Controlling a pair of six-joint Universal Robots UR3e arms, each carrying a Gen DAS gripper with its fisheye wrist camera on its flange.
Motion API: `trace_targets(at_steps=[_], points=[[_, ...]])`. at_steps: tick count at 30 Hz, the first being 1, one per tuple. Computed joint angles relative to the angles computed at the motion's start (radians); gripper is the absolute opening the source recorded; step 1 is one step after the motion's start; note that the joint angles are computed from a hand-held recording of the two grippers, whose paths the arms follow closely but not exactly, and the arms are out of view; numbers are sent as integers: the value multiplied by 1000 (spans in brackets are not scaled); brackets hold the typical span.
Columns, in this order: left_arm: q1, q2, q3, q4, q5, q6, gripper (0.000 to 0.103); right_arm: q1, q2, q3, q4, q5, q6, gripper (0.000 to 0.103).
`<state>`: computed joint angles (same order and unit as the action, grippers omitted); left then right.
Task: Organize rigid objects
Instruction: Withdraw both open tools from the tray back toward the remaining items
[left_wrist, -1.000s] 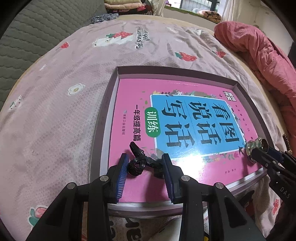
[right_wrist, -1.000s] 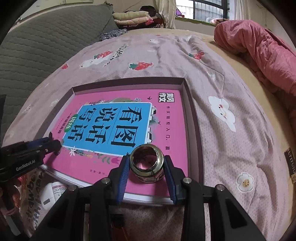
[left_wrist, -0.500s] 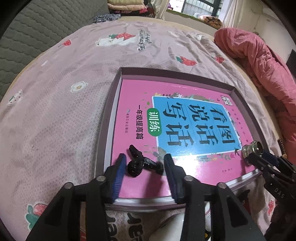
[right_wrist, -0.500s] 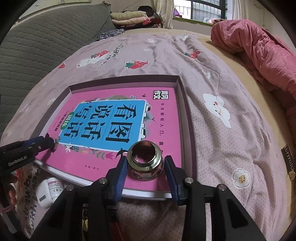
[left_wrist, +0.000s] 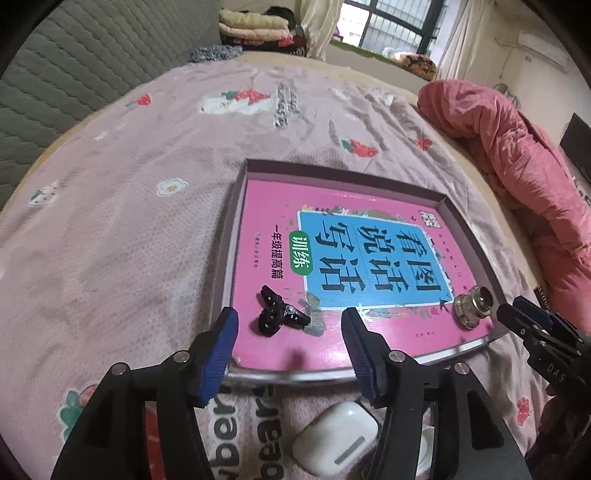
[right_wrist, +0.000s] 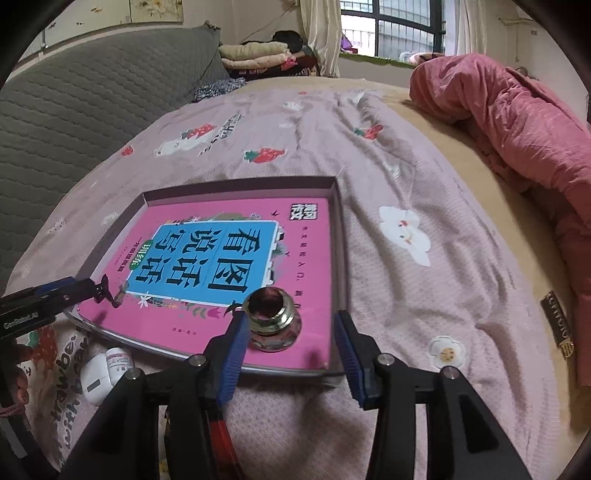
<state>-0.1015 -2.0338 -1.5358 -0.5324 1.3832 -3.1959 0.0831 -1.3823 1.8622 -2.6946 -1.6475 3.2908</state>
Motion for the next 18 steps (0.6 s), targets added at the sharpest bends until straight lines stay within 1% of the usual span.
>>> trace_targets(at_steps=[4, 7, 11, 14, 18], points=[[-11, 61, -65, 35, 15, 6, 65, -11, -46, 39, 5, 5, -2, 49], [-17, 113, -140, 88, 30, 12, 70, 6, -75, 60, 7, -26, -16, 51], [-20, 186, -253, 146, 41, 57, 70, 17, -120, 98, 8, -22, -27, 55], [-13, 229, -306, 137, 36, 98, 70, 16, -164, 136, 14, -12, -22, 56], [5, 265, -337, 120, 23, 98, 70, 22, -206, 172, 26, -23, -19, 56]])
